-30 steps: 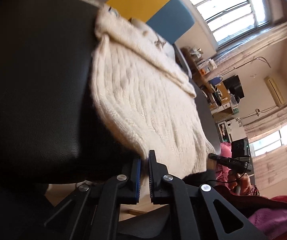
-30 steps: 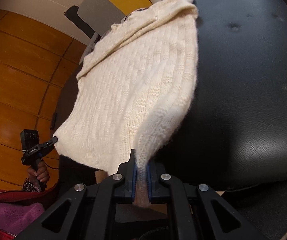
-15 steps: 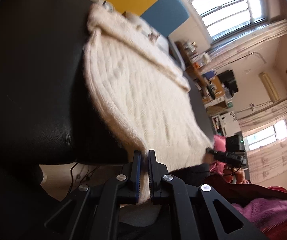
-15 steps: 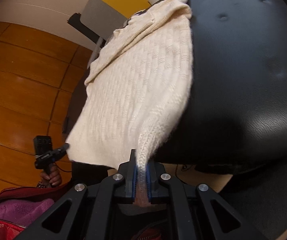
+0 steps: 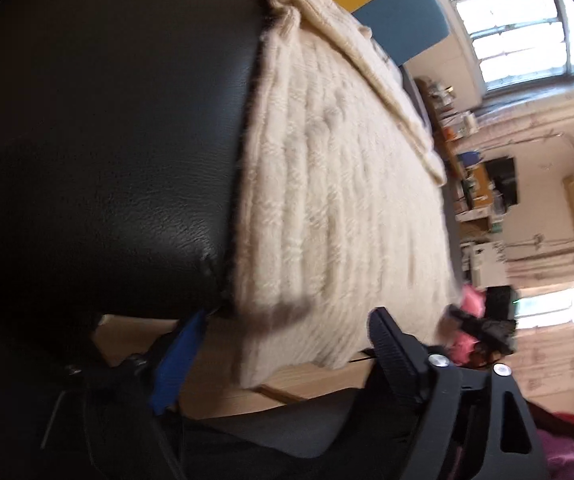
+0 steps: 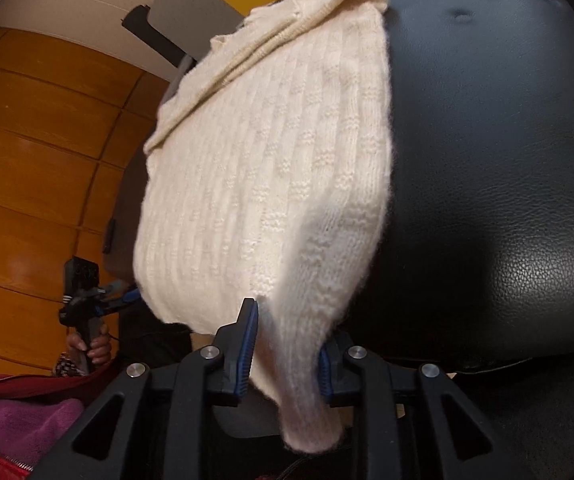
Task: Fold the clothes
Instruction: 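Lift the hem with both grippers and fold it toward the collar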
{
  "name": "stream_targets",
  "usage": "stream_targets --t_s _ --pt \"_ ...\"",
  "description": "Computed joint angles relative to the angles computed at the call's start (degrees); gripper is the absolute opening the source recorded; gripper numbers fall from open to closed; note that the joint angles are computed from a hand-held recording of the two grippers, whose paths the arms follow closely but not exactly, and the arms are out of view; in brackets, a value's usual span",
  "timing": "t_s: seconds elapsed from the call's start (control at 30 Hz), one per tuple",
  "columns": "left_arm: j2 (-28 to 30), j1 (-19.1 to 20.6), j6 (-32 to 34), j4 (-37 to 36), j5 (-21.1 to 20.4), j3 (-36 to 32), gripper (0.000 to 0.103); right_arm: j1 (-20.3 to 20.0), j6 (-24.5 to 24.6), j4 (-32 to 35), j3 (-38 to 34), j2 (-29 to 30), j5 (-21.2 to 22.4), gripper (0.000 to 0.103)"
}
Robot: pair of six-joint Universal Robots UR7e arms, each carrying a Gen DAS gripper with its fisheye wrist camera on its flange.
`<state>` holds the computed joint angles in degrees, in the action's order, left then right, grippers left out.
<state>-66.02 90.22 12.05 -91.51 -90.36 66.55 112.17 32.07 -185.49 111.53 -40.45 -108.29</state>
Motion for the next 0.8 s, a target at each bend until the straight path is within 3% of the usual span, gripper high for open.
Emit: stream_targets --t_s 0.17,0.33,0.37,0.43,0.47,0.5,0.57,0.6,0.7,0.8 --pt "-1.8 -1.3 3.2 -1.8 6.3 3.2 0.091 -0.3 -0.4 -1.7 0.6 0.2 1.8 0.028" --pt "0.8 -0.4 2.6 2.3 2.7 0.9 0.086 -1.1 -1.0 -3.0 1.0 0.6 5.1 0.028" --pt "1.6 -0.3 2.2 3.6 2.1 0.2 0.08 -1.0 -1.2 -2.4 0.0 1.2 5.0 0.028" --pt "2.8 -0.3 0.4 5.8 2.5 -0.7 0.057 -0.7 -1.2 -1.8 -0.4 1.3 4.6 0.028" --pt "2.8 -0.4 0.2 6.0 3.1 -0.6 0.053 -0.6 -1.2 -1.6 -0.5 1.4 4.3 0.027" --pt "2.7 -0.5 0.5 6.4 3.3 -0.7 0.048 -0.3 -1.6 -1.5 -0.6 1.4 3.8 0.023" --pt "2.1 -0.8 1.8 6.9 3.3 -0.4 0.029 0.2 -2.7 0.1 -1.0 1.1 2.8 0.01" --pt "1.5 -0.9 2.6 6.6 3.1 0.1 0.008 0.5 -3.2 0.9 -1.2 0.9 2.3 0.009" --pt "-0.5 -1.4 5.3 4.2 1.0 1.5 0.008 0.3 -2.8 0.4 -1.3 0.8 3.6 0.007" --pt "-1.7 -1.1 5.7 2.9 -4.3 1.3 0.008 -0.3 -2.6 -3.5 -0.3 0.8 6.2 0.007"
